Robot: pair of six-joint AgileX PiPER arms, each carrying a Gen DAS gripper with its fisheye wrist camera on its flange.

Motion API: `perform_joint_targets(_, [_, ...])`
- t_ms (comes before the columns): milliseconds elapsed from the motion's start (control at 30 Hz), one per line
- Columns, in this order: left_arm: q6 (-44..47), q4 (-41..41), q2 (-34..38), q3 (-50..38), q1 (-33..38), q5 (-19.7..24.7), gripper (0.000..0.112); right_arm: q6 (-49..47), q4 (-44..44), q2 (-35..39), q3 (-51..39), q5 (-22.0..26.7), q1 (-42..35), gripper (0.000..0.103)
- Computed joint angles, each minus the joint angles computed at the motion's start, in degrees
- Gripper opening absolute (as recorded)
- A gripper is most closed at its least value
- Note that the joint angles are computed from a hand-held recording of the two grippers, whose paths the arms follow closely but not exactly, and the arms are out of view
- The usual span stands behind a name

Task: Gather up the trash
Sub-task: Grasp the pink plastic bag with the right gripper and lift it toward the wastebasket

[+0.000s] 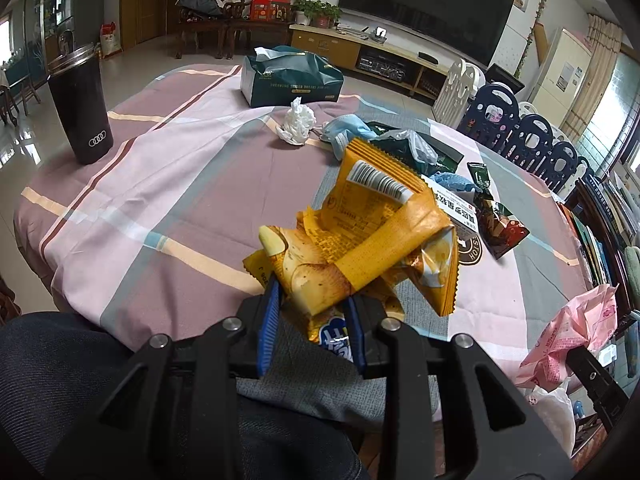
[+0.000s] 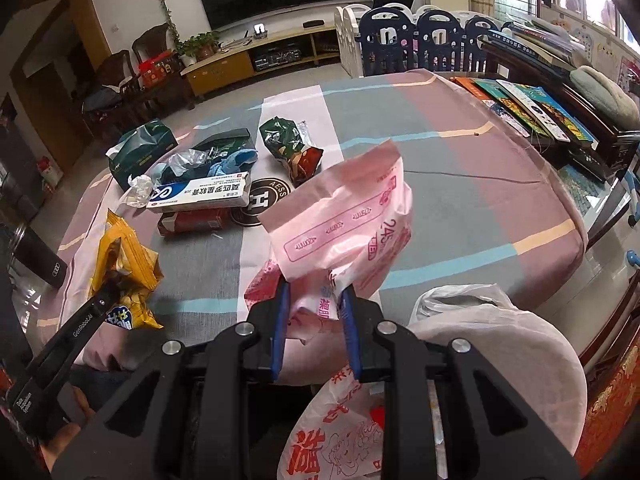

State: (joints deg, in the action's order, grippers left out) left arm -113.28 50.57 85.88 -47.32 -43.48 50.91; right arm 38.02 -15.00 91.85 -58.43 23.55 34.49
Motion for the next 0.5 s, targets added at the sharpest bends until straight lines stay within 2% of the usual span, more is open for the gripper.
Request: perform_joint_targets(500, [0.02,0.01,0.02,0.03,0.0,0.03,0.031,-2.24,2.68,0.87,-0.25,-0.09,0.13,0.025])
